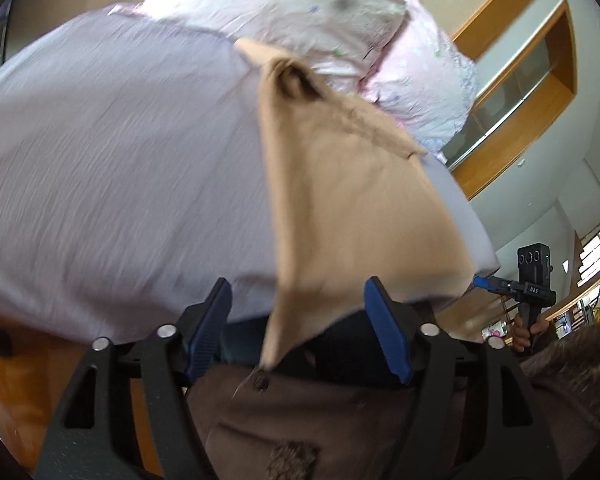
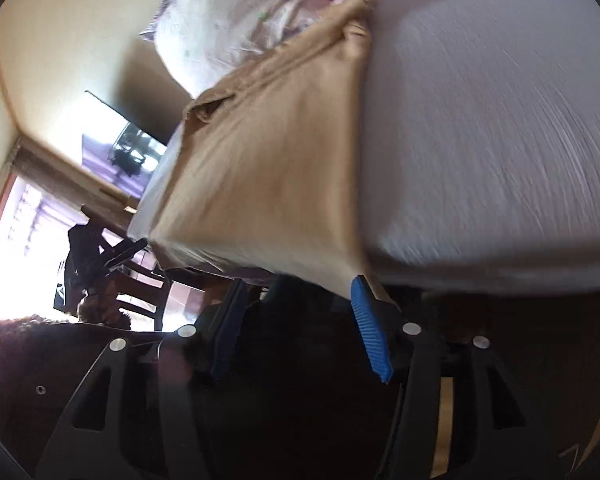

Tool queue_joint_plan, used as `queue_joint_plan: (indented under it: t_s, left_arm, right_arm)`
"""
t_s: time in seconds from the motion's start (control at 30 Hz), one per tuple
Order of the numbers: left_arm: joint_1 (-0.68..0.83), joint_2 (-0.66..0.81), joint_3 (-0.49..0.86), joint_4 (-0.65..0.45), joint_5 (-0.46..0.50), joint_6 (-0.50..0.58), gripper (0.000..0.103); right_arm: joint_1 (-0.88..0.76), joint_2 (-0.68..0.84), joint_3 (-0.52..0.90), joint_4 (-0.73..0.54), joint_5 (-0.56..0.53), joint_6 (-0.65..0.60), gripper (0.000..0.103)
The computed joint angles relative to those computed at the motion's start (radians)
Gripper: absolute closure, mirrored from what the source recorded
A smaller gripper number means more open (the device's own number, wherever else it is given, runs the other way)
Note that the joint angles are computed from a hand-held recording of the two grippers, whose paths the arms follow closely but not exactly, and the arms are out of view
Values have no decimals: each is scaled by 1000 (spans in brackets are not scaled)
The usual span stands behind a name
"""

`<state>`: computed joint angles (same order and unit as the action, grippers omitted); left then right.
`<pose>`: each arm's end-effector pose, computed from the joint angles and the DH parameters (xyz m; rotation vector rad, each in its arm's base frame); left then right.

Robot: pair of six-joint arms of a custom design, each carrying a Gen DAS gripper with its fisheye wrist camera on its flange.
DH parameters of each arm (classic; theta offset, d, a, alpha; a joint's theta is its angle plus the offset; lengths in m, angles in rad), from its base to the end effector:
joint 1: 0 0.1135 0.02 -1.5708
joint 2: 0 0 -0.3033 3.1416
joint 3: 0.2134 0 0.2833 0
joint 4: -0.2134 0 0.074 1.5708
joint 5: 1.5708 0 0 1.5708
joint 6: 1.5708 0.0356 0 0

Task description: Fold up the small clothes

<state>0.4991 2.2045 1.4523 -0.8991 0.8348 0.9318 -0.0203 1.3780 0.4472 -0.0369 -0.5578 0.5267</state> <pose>0.3945 0.1850 0.1150 0.4936 2.4538 -0.9038 0.2348 0.0141 0.1391 0.4704 2.5182 0.9062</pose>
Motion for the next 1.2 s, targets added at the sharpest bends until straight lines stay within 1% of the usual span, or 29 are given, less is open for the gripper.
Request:
queue_joint_plan:
  t_s: [0.07, 0.1, 0.2, 0.23, 0.27, 0.3, 0.33, 0.4, 0.43, 0.5, 0.53, 0.6, 0.67, 0.7, 0.73, 0.77, 0.8, 0.83, 0.87, 0.9, 0.93, 0.97, 1.0, 1.07, 1.1, 1.13, 1.2]
  left_arm:
    - [6, -1, -30, 45, -26, -20, 31]
    - [7, 10, -32, 48, -23, -20, 30]
    - [-26, 60, -18, 49, -20, -44, 30]
    - [-34, 71, -13, 50, -23, -49, 33]
    - [-53, 84, -12, 62, -28, -71, 35]
    - [-66, 102, -3, 58, -23, -86, 50]
    - [-71, 133, 28, 11, -4, -86, 73]
    - [-68, 193, 102, -104, 32, -71, 99]
    - [-62, 201, 117, -132, 44, -67, 99]
    - [-49, 189, 133, -197, 70, -21, 99]
    - [-42, 177, 138, -228, 88, 3, 99]
    - [-38, 126, 174, -297, 165, 54, 99]
    - [-61, 96, 236, -316, 236, 35, 99]
    - [-80, 89, 276, -300, 268, -3, 98]
    - [-103, 90, 316, -271, 286, -51, 98]
    - [-135, 91, 356, -201, 277, -145, 98]
    - [-157, 99, 388, -168, 263, -216, 98]
    - [-180, 115, 429, -180, 258, -241, 98]
    - [-189, 118, 436, -194, 260, -223, 98]
    - [-198, 107, 420, -187, 257, -209, 98]
    - [-204, 99, 408, -180, 253, -205, 98]
    - [-205, 100, 411, -189, 252, -195, 98]
    - [-204, 102, 409, -197, 260, -192, 98]
    - [-195, 117, 421, -217, 269, -186, 98]
    - [-193, 122, 429, -217, 266, -191, 98]
    - [-192, 129, 437, -219, 264, -192, 98]
    - [-190, 138, 454, -232, 257, -189, 98]
  right_arm:
    - [0, 16, -33, 32, 1, 24, 47]
    - [-5, 39, -48, 79, -16, 32, 47]
    - [-23, 168, -68, 273, -73, 73, 47]
    - [-31, 228, -79, 379, -108, 95, 48]
    - [-31, 273, -81, 450, -132, 112, 55]
    - [-28, 322, -81, 523, -153, 121, 85]
    - [-22, 354, -90, 590, -171, 127, 102]
    - [-29, 367, -118, 696, -208, 137, 102]
    - [-25, 347, -147, 778, -233, 158, 102]
    - [-37, 289, -167, 831, -260, 178, 102]
    - [-50, 237, -172, 851, -259, 200, 102]
    - [-90, 172, -143, 921, -257, 255, 102]
    - [-129, 161, -73, 972, -237, 292, 102]
    - [-147, 182, -13, 987, -227, 306, 102]
    - [-160, 196, 44, 935, -230, 287, 102]
    - [-167, 205, 117, 820, -242, 245, 102]
    - [-176, 229, 186, 711, -296, 212, 101]
    - [-165, 244, 249, 545, -333, 157, 100]
    - [-152, 226, 261, 402, -322, 68, 96]
    - [-126, 214, 284, 251, -300, -25, 73]
    - [-95, 200, 282, 118, -271, -107, 39]
    - [-79, 176, 230, 71, -257, -148, 26]
    - [-68, 155, 185, 36, -255, -169, 20]
    - [-51, 132, 103, -12, -231, -165, 20]
    - [-43, 139, 79, -6, -222, -153, 20]
    - [-36, 151, 39, 41, -227, -119, 20]
    - [-33, 215, 10, 126, -229, -72, 20]
